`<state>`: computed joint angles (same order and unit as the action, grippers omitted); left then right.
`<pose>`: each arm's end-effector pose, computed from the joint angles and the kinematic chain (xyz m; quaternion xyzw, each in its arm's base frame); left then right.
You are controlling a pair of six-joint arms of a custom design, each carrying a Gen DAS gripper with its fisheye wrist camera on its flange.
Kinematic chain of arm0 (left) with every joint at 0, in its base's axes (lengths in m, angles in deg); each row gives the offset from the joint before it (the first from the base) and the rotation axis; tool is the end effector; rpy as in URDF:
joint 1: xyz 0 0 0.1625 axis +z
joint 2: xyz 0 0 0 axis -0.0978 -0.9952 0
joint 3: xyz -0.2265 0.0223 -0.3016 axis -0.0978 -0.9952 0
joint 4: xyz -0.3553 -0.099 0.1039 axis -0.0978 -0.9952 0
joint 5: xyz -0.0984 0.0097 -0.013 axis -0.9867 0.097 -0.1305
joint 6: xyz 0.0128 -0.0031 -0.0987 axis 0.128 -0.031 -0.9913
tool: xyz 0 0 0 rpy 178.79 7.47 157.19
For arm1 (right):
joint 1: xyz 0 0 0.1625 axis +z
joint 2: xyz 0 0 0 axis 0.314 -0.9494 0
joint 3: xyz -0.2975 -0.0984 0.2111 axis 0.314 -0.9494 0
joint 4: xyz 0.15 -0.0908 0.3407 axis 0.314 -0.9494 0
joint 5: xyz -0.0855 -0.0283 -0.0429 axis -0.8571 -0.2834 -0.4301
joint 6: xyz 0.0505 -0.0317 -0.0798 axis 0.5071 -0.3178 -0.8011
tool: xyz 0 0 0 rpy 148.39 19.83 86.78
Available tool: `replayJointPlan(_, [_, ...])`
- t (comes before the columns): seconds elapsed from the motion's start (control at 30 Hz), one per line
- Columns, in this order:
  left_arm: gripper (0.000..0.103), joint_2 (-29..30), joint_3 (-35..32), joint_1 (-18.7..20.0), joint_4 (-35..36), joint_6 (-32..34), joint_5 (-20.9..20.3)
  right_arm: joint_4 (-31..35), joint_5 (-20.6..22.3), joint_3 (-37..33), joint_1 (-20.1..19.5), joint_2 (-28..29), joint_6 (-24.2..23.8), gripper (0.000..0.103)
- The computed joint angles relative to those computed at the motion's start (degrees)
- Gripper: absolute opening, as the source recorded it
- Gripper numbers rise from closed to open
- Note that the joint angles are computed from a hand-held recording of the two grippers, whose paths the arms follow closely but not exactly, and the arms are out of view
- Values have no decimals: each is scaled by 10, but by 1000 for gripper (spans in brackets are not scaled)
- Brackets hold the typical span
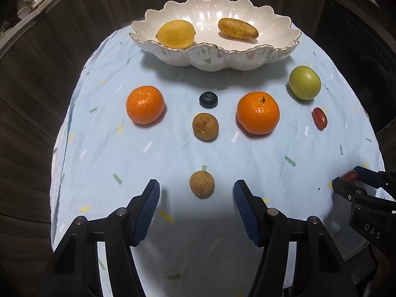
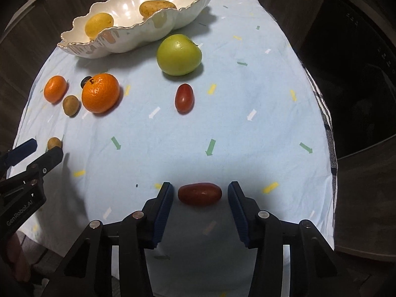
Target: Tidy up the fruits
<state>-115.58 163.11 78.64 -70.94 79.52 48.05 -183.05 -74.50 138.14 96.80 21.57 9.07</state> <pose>0.0253 -0.6312 0.2791 0.1275 0.8936 -0.1627 0.3984 0.3479 -0.6003 -0.1080 0.0594 -0.9148 0.1327 0.3767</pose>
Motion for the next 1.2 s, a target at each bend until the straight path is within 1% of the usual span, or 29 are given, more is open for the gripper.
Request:
replayJointPlan(0.03, [61,0,-1,0,0,0,0,-1,0,0,0,0,-1,43])
replayJointPlan(0.1, [60,0,0,0,1,-2,0,-3,1,1,1,1,-7,34])
replayJointPlan(0.33, [56,0,-5,3,10,-7,-6,-8,3,2,4,2,-16,33])
replayJointPlan(0.43, [56,-1,-8,6,11,-10,-10,-13,-1,-7,7,7,-29,33])
replayJointPlan(0.63, [49,-1,-19,15,20,-24,-28,-23,-11,-30,17,22,-56,33])
replayJointPlan(0.7, [48,2,-23,16,26,-26,-30,-25,-9,-32,17,23,-57,33])
replayJointPlan(0.77, [43,4,-24,17,30,-26,-30,-27,-6,-31,17,23,-54,33])
replayJointPlan(0.83, [41,7,-25,17,32,-25,-29,-27,-2,-29,17,21,-53,33])
replayJointPlan(1.03, [22,16,-29,16,27,-12,-30,-32,7,-32,12,23,-55,33])
replayJointPlan(1.2, [22,17,-29,14,21,-4,-34,-35,11,-30,10,22,-53,33])
